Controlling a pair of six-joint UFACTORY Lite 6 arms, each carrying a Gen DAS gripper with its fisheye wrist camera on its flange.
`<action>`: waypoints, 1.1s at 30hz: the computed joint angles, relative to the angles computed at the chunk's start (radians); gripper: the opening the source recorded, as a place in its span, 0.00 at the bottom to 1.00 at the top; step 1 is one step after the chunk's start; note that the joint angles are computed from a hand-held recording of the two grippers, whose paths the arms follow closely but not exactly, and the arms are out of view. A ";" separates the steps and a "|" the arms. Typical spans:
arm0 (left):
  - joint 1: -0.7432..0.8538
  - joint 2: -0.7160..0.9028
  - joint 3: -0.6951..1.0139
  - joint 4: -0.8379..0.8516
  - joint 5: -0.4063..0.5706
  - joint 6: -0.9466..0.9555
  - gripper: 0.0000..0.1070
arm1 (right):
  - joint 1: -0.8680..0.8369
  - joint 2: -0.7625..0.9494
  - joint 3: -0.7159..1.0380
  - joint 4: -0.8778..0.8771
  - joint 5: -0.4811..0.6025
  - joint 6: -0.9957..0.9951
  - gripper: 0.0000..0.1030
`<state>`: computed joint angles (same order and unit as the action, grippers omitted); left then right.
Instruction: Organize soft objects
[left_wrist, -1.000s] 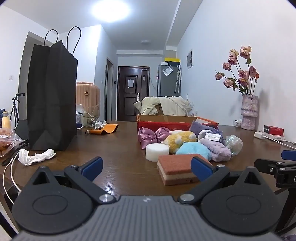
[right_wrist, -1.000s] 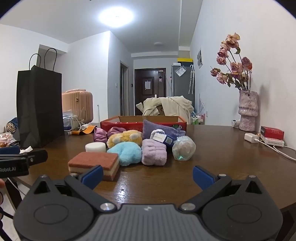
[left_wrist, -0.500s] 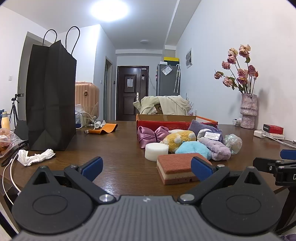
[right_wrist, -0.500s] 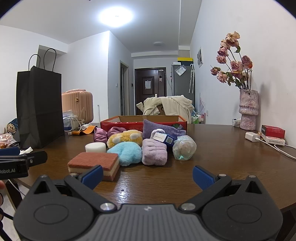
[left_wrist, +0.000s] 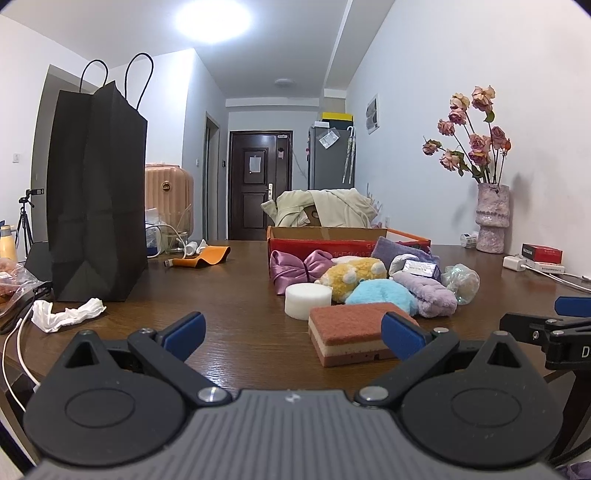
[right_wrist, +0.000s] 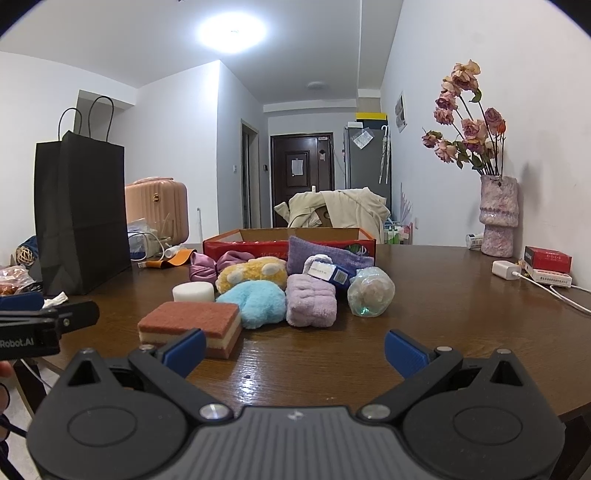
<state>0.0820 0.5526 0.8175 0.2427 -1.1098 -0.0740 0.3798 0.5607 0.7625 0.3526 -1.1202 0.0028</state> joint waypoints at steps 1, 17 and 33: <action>-0.001 0.000 0.000 -0.001 0.001 -0.001 0.96 | 0.000 -0.002 -0.003 0.000 -0.002 0.003 1.00; 0.003 -0.023 -0.014 0.023 -0.014 0.001 0.96 | -0.002 -0.023 -0.020 0.000 -0.019 -0.001 1.00; -0.001 -0.017 -0.005 0.019 -0.016 0.000 0.96 | -0.001 -0.016 -0.008 0.001 -0.023 -0.006 1.00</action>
<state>0.0813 0.5357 0.8123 0.2617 -1.1256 -0.0743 0.3785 0.5448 0.7546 0.3531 -1.1437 -0.0036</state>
